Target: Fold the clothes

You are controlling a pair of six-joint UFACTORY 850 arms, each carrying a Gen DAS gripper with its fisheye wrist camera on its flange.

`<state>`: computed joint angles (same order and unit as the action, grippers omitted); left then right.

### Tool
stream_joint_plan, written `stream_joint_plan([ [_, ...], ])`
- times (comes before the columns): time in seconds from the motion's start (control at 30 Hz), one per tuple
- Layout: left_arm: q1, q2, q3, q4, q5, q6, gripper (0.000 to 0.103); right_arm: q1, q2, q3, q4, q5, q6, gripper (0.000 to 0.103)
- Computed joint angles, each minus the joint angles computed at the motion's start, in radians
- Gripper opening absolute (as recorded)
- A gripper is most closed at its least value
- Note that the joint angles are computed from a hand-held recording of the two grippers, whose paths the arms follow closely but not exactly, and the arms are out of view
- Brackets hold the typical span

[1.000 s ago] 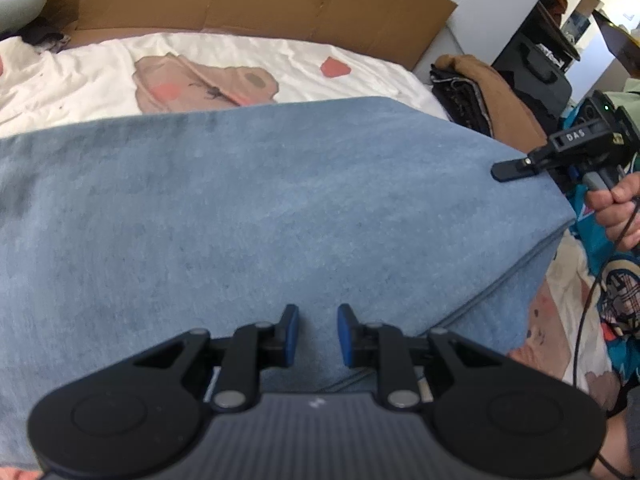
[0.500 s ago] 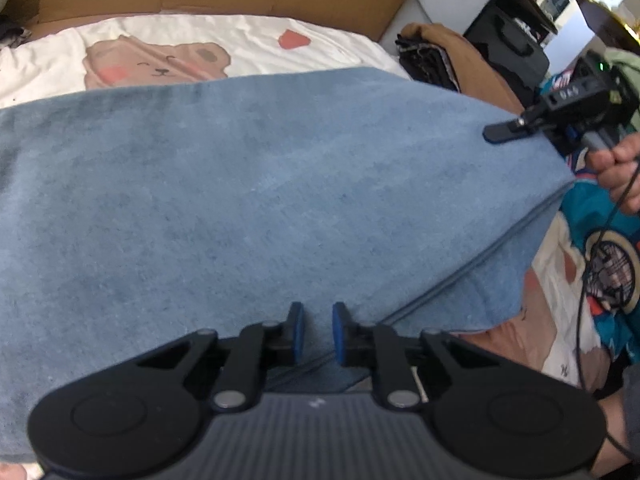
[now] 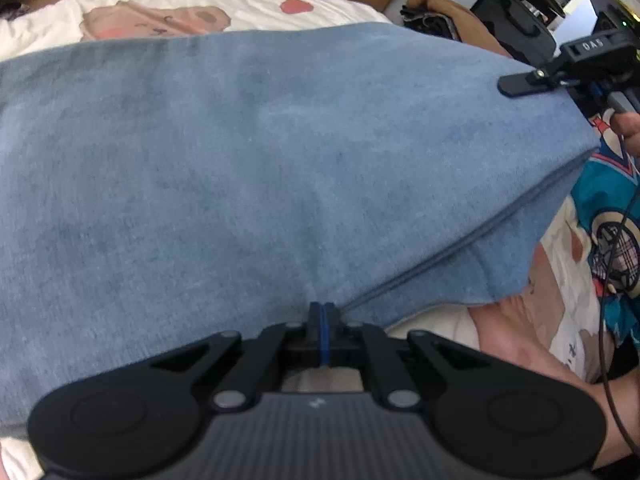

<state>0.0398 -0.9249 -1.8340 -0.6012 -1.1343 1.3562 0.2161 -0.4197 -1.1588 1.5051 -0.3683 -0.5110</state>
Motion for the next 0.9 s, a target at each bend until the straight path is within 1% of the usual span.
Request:
stream_joint_plan([
  [0.1, 0.001, 0.001, -0.006, 0.02, -0.028, -0.012, 0.001, 0.003, -0.002, -0.003, -0.016, 0.009, 0.018, 0.005],
  [0.17, 0.003, -0.012, -0.038, 0.023, -0.069, -0.036, 0.001, 0.003, -0.003, -0.003, -0.015, 0.012, 0.016, 0.005],
  [0.37, 0.005, -0.062, -0.182, -0.023, -0.131, -0.124, 0.002, 0.005, -0.002, -0.008, -0.032, 0.013, 0.028, 0.005],
  [0.43, 0.0, -0.076, -0.225, -0.036, -0.111, -0.133, 0.003, 0.005, -0.003, -0.013, -0.053, 0.012, 0.042, 0.005],
  [0.53, -0.008, -0.13, -0.323, -0.034, -0.118, -0.197, 0.004, 0.007, -0.005, -0.023, -0.083, 0.013, 0.068, 0.005],
  [0.63, -0.02, -0.165, -0.381, -0.024, -0.098, -0.234, 0.011, 0.01, -0.006, -0.028, -0.115, 0.019, 0.093, 0.005],
  [0.73, -0.034, -0.188, -0.411, -0.008, -0.088, -0.26, 0.012, 0.011, -0.003, -0.024, -0.115, 0.023, 0.093, 0.005],
  [0.83, -0.042, -0.221, -0.445, 0.007, -0.097, -0.262, 0.012, 0.012, -0.002, -0.023, -0.115, 0.027, 0.09, 0.005],
  [0.9, -0.052, -0.223, -0.427, 0.002, -0.066, -0.25, 0.012, 0.013, -0.003, -0.022, -0.106, 0.032, 0.077, 0.005],
])
